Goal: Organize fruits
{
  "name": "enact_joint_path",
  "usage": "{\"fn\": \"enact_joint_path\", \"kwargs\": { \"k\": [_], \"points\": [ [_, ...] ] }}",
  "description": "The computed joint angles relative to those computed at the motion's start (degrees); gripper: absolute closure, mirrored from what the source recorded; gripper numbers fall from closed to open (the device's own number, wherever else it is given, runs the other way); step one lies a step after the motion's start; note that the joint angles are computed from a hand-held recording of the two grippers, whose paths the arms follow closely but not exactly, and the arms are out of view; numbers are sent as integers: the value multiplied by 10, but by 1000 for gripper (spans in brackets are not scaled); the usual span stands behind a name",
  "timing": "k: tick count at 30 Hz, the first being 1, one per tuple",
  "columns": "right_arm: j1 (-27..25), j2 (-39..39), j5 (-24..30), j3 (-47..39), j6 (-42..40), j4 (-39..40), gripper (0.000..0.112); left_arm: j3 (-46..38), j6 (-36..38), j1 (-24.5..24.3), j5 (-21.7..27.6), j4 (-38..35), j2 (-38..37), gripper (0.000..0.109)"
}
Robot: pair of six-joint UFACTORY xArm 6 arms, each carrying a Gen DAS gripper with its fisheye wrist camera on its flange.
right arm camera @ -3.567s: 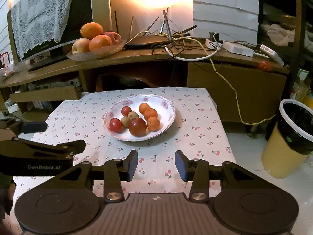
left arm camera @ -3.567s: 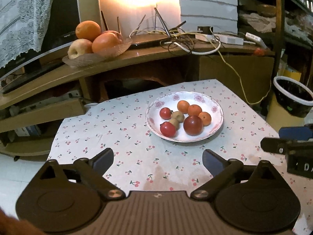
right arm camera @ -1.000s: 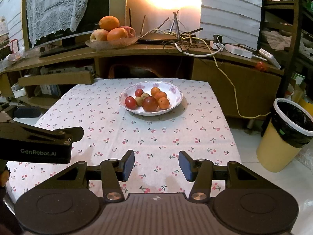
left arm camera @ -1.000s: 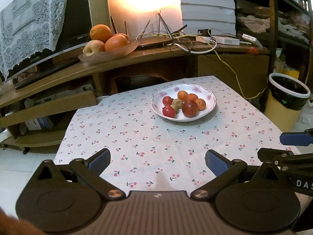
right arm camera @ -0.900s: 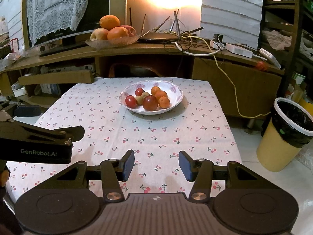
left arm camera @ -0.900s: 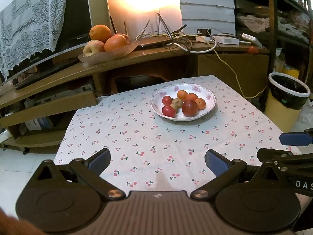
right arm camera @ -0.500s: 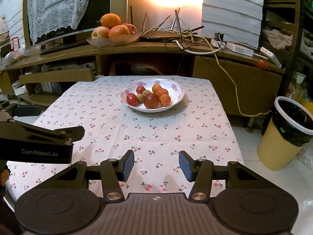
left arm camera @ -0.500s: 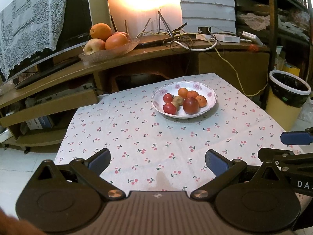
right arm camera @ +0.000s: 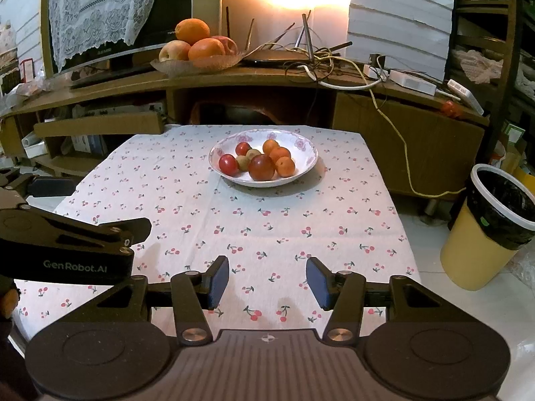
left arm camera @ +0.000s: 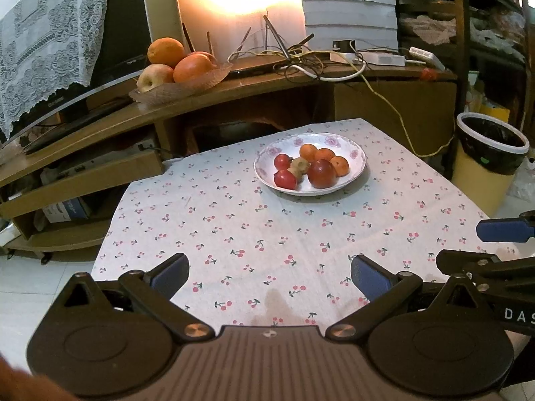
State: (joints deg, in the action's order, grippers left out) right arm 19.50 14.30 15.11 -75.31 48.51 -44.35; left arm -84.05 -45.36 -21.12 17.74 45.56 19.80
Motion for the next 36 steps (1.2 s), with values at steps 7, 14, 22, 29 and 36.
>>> {"fn": "enact_joint_path", "kwargs": {
  "k": [7,14,22,29,36],
  "points": [
    [2,0,4,0,-15,13,59,2,10,-2,2,-5,0,6],
    [3,0,7,1,-25,22,58,4,14,-3,2,-5,-1,6],
    [3,-1,7,3,-24,21,56,5,11,-5,4,-1,-1,6],
    [3,-1,6,4,-25,24,56,7,8,-4,3,4,-1,6],
    [2,-3,9,8,-15,27,55,9,6,-2,1,6,-3,6]
  ]
}}
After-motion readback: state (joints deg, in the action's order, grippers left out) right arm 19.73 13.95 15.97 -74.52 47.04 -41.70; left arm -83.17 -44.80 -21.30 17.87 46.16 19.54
